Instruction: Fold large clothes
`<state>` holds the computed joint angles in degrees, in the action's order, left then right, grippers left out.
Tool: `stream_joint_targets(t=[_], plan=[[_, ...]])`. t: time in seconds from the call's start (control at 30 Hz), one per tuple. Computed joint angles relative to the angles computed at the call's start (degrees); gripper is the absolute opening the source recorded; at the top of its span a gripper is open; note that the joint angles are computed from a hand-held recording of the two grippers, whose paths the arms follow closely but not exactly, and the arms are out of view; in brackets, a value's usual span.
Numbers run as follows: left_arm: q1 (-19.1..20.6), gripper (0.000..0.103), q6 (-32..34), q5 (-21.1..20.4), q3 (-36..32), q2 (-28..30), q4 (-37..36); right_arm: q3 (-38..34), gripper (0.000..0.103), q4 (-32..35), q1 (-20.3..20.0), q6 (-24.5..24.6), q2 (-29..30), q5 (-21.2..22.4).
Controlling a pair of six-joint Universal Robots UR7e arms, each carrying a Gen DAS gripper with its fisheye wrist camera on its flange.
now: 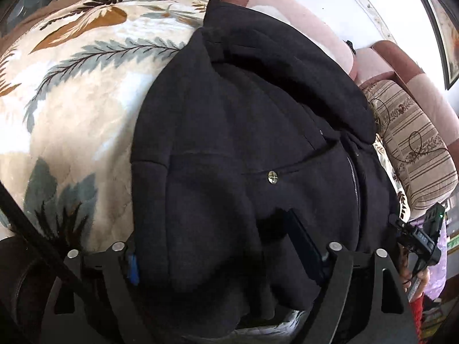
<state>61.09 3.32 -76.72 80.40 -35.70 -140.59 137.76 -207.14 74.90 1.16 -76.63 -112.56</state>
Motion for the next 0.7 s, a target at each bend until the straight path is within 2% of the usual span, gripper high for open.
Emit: stream_joint_targets(t=[0.13, 0.23, 0.3, 0.37, 0.4, 0.47, 0.57, 0.7], plan=[[-0.1, 0.087, 0.5, -0.2, 1.1, -0.2, -0.7, -1.4, 0.084, -2.5, 4.3, -4.0, 5.4, -6.5], [-0.6, 0.087, 1.6, 1.3, 2.2, -0.5, -1.4, -2.5, 0.076, -4.4, 6.7, -6.0, 8.9, -11.3], [-1.3, 0.070, 1.5, 3.7, 3.3, -0.9, -3.1, -2.8, 0.061, -6.2, 7.6, -7.2, 10.2, -13.1], [-1.9, 0.035, 0.3, 6.6, 4.4, -1.4, -5.0, -2.8, 0.052, -6.9, 8.5, -8.2, 10.2, -14.1], [-2.1, 0.030, -0.5, 7.6, 4.6, -1.7, -5.3, -2.8, 0.046, -6.8, 8.4, -8.5, 9.9, -14.0], [-2.3, 0.022, -1.9, 7.9, 5.3, -2.6, -5.9, -2.3, 0.039, -6.3, 8.9, -8.2, 8.3, -13.5], [-3.3, 0.019, -1.8, 8.6, 6.6, -3.9, -8.5, -1.5, 0.026, -5.8, 9.6, -8.1, 5.0, -11.8], [-4.3, 0.018, -2.0, 7.4, 7.2, -5.3, -10.5, -0.9, 0.021, -5.1, 10.1, -7.5, 0.0, -7.3]])
